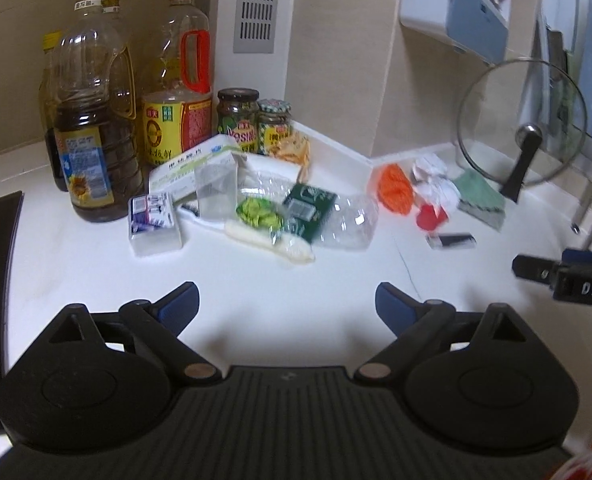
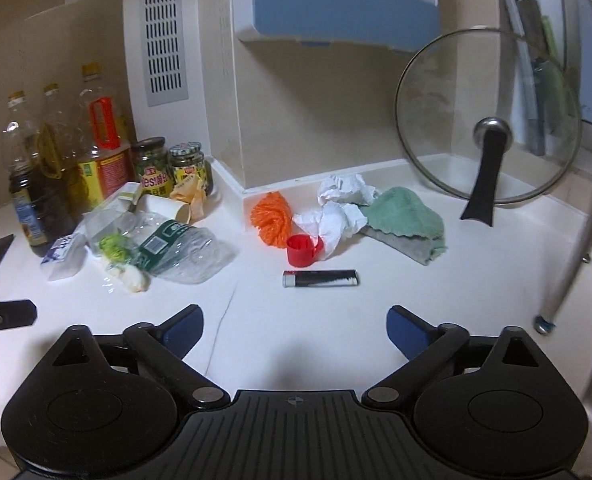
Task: Collect trash
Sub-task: 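Move both open grippers back up to the counter toward the lighter and vegetable, then grasp the green-wrapped vegetable with the left gripper while the right gripper grasps the black lighter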
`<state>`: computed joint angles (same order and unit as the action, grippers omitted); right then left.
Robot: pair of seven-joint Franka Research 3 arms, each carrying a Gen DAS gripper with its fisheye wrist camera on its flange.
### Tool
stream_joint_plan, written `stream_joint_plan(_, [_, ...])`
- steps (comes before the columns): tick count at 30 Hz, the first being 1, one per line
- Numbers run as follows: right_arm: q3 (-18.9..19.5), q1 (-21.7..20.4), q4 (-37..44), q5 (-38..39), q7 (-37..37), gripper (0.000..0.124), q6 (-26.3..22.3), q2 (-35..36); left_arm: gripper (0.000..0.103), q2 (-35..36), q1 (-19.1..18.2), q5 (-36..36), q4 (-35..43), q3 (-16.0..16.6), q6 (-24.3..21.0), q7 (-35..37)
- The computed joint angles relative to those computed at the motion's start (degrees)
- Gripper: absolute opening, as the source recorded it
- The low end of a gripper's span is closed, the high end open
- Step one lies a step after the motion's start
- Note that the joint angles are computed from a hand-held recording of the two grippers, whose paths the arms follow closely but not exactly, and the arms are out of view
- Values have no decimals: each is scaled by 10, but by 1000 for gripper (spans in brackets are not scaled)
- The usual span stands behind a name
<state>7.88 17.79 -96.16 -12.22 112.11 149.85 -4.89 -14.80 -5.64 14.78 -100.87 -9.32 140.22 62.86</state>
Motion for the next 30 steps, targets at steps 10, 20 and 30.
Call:
stream_joint_plan(10, [-36, 11, 158, 91, -78, 99, -32, 150, 94, 131, 0, 103, 131, -16, -25, -53])
stream_joint_plan(20, [-60, 21, 256, 123, -105, 99, -76, 239, 94, 212, -29, 119, 226, -1, -80, -84])
stream_joint_plan(30, [-71, 27, 300, 129, -130, 99, -91, 279, 94, 241, -38, 110, 257, 7, -100, -82])
